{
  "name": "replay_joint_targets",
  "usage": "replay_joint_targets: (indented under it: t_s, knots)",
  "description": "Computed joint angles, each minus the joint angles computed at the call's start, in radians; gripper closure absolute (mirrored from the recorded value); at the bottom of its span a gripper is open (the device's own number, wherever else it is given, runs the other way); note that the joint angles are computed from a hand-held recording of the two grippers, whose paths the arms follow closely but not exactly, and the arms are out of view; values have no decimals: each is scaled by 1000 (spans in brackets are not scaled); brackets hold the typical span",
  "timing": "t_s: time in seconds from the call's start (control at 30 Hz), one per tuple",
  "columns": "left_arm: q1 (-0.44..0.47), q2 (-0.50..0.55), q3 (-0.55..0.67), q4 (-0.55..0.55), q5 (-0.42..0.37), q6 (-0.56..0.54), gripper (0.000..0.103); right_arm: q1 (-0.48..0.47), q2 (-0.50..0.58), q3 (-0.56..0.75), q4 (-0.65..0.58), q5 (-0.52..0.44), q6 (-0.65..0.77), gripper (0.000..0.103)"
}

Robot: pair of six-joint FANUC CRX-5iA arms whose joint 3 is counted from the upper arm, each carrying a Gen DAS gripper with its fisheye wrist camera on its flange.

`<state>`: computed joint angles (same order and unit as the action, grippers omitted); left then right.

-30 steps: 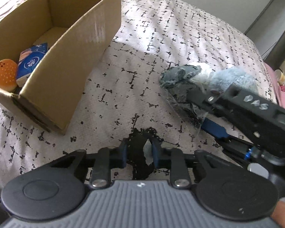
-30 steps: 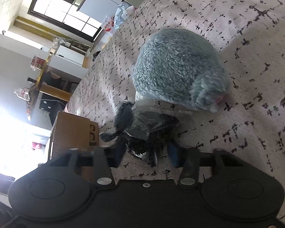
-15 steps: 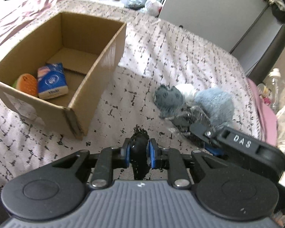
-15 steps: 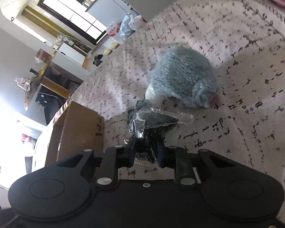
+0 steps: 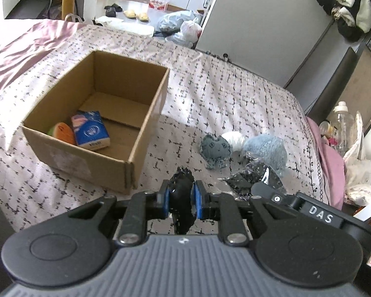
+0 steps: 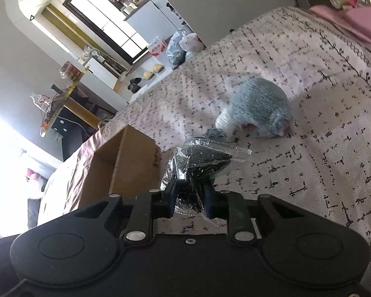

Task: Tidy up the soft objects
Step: 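Carry the black plush with the left tool while the right tool carries the bagged toy to the box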

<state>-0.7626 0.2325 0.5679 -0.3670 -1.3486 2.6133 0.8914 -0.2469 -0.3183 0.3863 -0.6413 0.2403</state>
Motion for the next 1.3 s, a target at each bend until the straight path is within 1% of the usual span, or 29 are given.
replay_joint_targets:
  t_s: [0.33,0.6,0.9,1.3]
  knots:
    - [7,-82,-57,-36,5,29,84,54,6,35,108,-22,-40,81]
    - [32,-142,-113,-42,17,35,84,87,31,68,144,-32,-56,81]
    - [80,-219,-194,-36,44,58,84,120,85,140,149,-59,-24,81]
    - [168,-310,-286,-5,80,61,84,156,202,282,104,-123,81,81]
